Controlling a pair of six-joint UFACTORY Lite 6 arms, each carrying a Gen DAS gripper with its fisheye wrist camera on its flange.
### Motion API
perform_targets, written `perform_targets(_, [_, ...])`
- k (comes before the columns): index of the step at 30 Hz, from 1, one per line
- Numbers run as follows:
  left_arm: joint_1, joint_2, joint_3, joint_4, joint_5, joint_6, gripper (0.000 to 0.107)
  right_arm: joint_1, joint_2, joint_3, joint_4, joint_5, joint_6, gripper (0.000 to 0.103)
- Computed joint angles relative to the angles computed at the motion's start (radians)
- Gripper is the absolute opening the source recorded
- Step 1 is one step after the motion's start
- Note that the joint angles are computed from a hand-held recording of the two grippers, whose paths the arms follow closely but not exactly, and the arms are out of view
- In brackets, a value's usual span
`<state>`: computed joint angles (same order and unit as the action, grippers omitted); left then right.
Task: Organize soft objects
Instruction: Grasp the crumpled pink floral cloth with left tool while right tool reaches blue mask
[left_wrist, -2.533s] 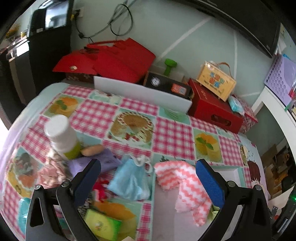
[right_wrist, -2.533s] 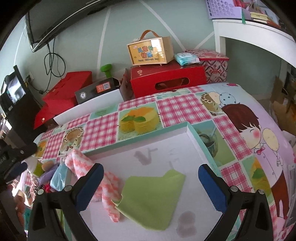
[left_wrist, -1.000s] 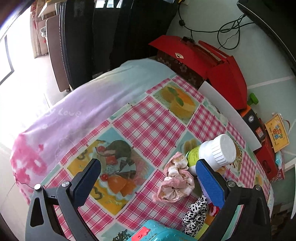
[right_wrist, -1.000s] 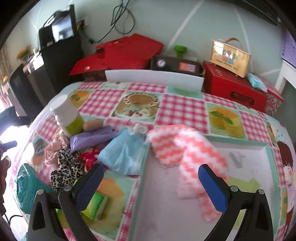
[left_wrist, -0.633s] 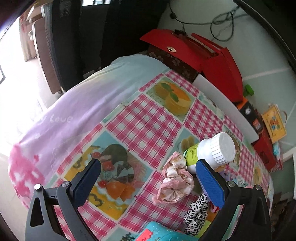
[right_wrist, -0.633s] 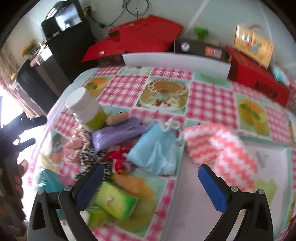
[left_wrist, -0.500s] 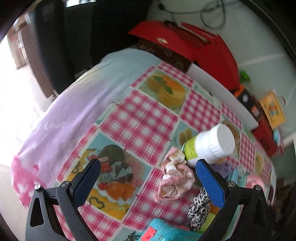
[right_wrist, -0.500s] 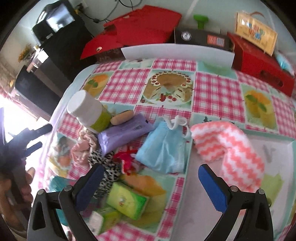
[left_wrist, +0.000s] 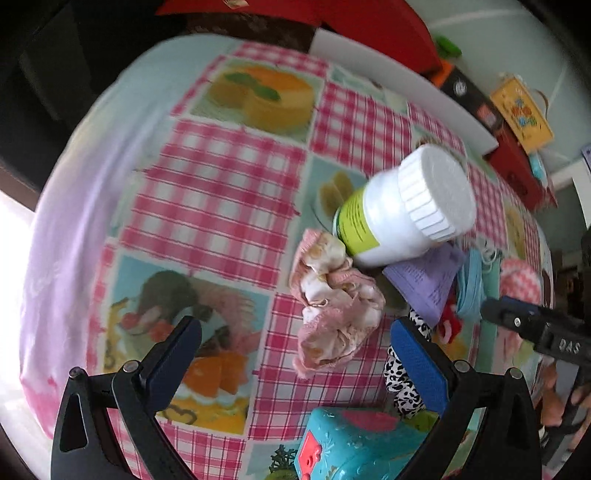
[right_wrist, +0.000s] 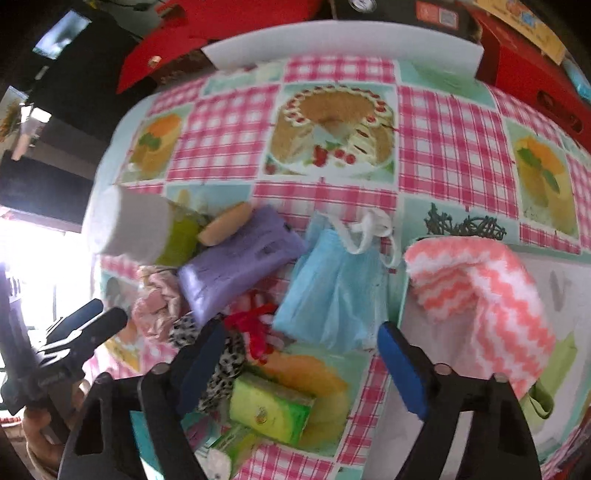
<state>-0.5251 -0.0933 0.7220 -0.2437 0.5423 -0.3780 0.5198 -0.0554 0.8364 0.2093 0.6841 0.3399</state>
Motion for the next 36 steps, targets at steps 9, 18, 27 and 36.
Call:
perform_targets(9, [0.02,0.214,0.136,-0.06,0.007,0.123,0.099,-0.044,0.121,0.028,-0.002,-0.038,-0.01,0.074])
perform_targets(18, [-0.038,0.359,0.242,-0.037,-0.013,0.088,0.082,0.001,0.196,0.087,-0.113,-0.047,0.083,0.074])
perform_targets(27, [-0.052,0.288,0.179,-0.091,-0.031,0.123,0.033,0.073,0.22,0.074,-0.204,-0.074,0.205,0.051])
perform_targets(36, [-0.046,0.22,0.07,-0.146,-0.102,0.124,0.016,0.029,0.143,0.013,-0.11,-0.116,0.146,0.032])
